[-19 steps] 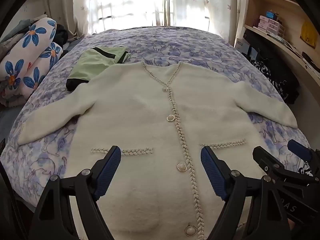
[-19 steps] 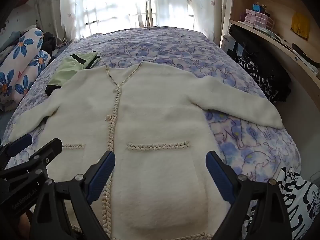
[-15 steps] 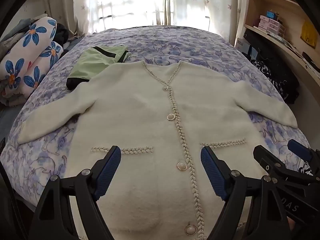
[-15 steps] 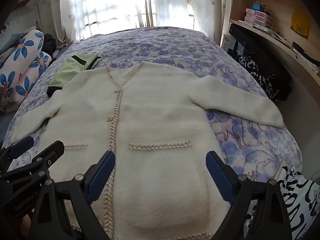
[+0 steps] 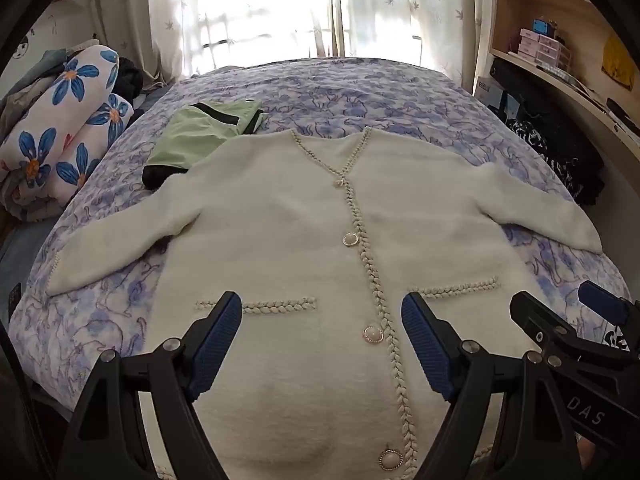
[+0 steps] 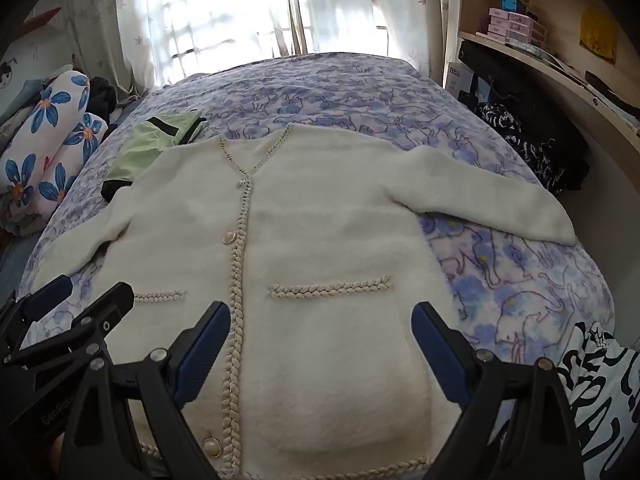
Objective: Fold large clothes
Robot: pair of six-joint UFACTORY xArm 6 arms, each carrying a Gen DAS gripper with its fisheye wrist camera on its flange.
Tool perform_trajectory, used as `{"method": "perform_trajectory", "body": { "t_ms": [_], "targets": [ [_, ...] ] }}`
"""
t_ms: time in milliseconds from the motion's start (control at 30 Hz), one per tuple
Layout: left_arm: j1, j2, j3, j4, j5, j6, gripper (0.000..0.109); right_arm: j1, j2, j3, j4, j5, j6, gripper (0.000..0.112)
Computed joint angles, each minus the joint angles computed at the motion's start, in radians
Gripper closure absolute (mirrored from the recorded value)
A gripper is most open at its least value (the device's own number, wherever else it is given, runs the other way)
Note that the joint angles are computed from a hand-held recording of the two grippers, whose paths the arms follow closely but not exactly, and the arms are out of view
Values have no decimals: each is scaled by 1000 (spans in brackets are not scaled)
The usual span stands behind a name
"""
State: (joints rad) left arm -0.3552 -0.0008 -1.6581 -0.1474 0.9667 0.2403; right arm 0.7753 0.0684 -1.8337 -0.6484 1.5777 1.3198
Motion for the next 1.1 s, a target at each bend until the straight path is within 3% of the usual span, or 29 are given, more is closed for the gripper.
{"method": "perform_trajectory", "body": {
  "t_ms": [367, 633, 800, 1100],
  "targets": [
    [3, 5, -11, 4, 14, -6, 27, 36, 28, -25, -92, 42, -4, 20],
    [6, -3, -1, -3, 3, -9, 25, 8, -50, 87, -41, -87, 34, 20],
    [3, 16, -29, 19, 21, -33, 19, 9, -48, 83, -44, -82, 30, 20],
    [12, 35, -51, -5, 50, -42, 19, 3, -53, 89, -29, -96, 29, 20]
  ]
}}
